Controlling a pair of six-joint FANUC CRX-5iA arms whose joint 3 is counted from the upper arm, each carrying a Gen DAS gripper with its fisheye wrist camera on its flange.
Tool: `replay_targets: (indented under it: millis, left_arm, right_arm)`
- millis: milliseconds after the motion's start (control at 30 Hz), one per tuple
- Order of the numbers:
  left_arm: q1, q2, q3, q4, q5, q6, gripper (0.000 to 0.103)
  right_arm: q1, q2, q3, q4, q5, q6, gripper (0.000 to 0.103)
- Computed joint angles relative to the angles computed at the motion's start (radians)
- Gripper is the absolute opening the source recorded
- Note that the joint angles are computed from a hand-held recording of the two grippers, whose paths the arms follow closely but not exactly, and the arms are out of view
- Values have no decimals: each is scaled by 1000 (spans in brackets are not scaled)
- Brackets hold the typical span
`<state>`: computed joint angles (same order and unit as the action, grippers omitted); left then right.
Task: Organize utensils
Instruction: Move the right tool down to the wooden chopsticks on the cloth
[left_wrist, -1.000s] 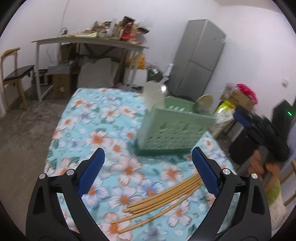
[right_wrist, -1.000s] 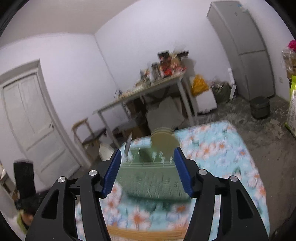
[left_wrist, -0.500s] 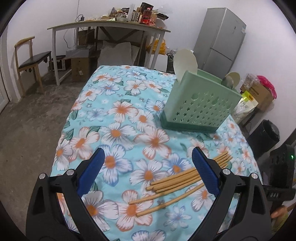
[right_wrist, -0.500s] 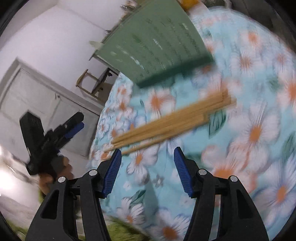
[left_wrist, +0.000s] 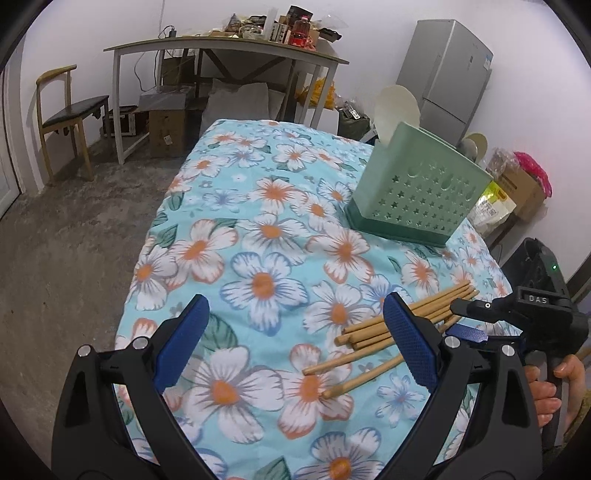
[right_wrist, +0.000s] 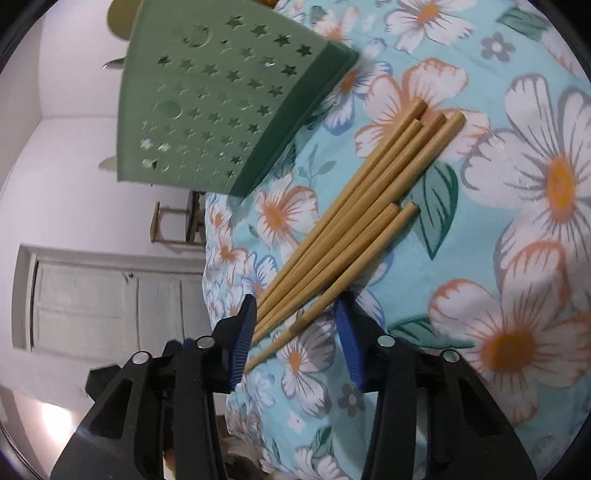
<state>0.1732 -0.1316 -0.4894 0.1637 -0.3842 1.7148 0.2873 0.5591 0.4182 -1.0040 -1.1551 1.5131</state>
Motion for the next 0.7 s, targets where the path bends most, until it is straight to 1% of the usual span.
replay_targets:
  millis: [67,133,200,267,400,500,567,667,700]
  left_arm:
    - [10,-7,-25,56,23,-53,91]
    - [15,-9,-42,103,39,-100,91]
    - [16,-10,-62,158,58,-154,91]
    - [14,-14,-76,198,71,-195,91]
    - [5,-21,-106,286,102,-290,91]
    - [-6,-24,-116,336,126,-347,91]
    - [-17,-18,-112,363,133,-385,91]
    - [-38,-3,-100,400,136,-453,91]
    - [-51,5,-94,419,136,-490,91]
  right_arm:
    - [3,-5,-14,0,23,-26,35]
    - [6,-11,-31,4,49,-58,21]
    - [0,-15,-51,-4,63,-74,12]
    - [-10,-17,-67,-29,69,-64,12]
    - [-11,-28,-80,-29,73,-52,12]
    - [-25,-30,-83,-39,56,-41,12]
    - [-54,-38,-87,-42,29,-26,12]
    - [-83,-54,-90,-17,4,4,12]
    - [-86,-55,-85,-10,-3,11,12]
